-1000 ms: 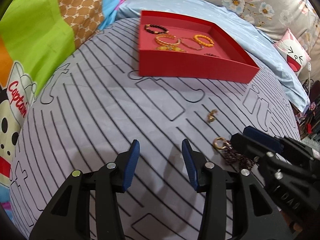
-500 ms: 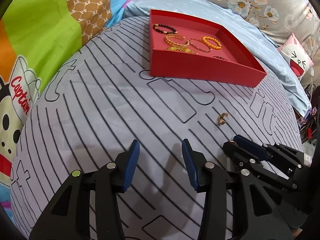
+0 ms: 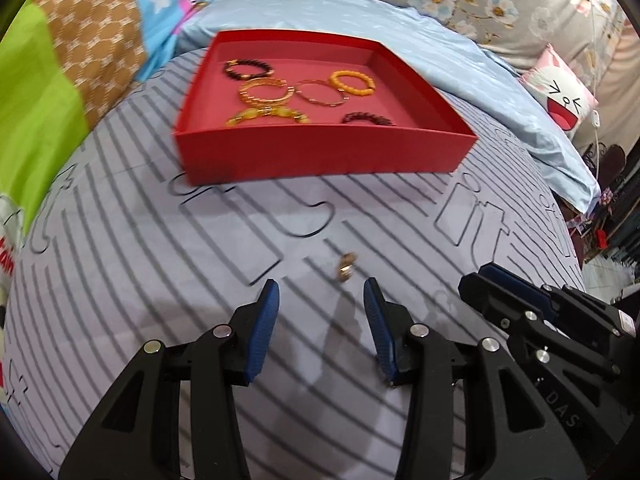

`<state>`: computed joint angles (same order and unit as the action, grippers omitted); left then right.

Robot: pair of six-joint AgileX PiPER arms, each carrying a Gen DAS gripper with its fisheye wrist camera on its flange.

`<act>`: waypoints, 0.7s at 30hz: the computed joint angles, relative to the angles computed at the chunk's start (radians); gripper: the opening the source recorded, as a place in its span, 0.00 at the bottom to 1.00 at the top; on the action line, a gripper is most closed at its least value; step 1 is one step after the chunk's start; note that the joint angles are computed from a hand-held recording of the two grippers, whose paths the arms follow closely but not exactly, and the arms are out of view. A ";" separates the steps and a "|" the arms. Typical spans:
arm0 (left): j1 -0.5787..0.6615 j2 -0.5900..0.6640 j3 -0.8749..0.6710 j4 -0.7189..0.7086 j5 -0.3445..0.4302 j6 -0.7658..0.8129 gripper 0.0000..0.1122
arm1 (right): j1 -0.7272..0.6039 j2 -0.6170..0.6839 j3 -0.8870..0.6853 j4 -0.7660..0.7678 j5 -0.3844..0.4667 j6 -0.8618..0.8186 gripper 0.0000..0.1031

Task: Organize jewelry
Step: 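Pull a gold ring from the bead tangle with the right tool while the left grasps another, then carry both gold rings into the red tray and open both tools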

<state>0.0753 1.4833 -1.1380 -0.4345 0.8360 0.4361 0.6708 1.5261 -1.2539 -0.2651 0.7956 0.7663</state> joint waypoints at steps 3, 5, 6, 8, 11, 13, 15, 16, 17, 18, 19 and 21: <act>-0.030 0.014 -0.004 0.011 -0.021 -0.009 0.37 | -0.019 -0.016 0.022 0.022 -0.015 -0.004 0.16; -0.048 0.024 -0.005 0.027 -0.041 -0.022 0.35 | -0.022 -0.016 0.026 0.024 -0.016 -0.005 0.16; -0.056 0.034 -0.011 0.037 -0.043 -0.031 0.30 | -0.024 -0.016 0.028 0.028 -0.019 -0.008 0.16; -0.060 0.049 -0.023 0.040 -0.039 -0.036 0.22 | -0.022 -0.014 0.031 0.030 -0.024 -0.009 0.16; -0.067 0.054 -0.025 0.051 -0.049 -0.037 0.12 | -0.020 -0.015 0.037 0.036 -0.029 -0.010 0.16; -0.069 0.057 -0.027 0.056 -0.050 -0.035 0.05 | -0.018 -0.011 0.034 0.039 -0.031 -0.013 0.16; -0.071 0.056 -0.028 0.063 -0.051 -0.039 0.04 | -0.016 -0.009 0.031 0.041 -0.031 -0.015 0.16; -0.072 0.053 -0.026 0.065 -0.052 -0.037 0.04 | -0.015 -0.010 0.030 0.042 -0.030 -0.015 0.17; -0.073 0.049 -0.024 0.070 -0.054 -0.039 0.04 | -0.012 -0.011 0.027 0.043 -0.029 -0.017 0.16; -0.074 0.045 -0.022 0.078 -0.056 -0.044 0.04 | -0.010 -0.011 0.026 0.042 -0.027 -0.017 0.16; -0.073 0.037 -0.021 0.077 -0.055 -0.041 0.04 | -0.004 -0.012 0.021 0.037 -0.023 -0.013 0.16; -0.071 0.028 -0.024 0.079 -0.045 -0.042 0.04 | 0.000 -0.012 0.014 0.037 -0.020 -0.013 0.16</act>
<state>0.0047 1.5108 -1.1624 -0.3558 0.7911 0.3936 0.6712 1.5146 -1.2396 -0.2285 0.7755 0.7532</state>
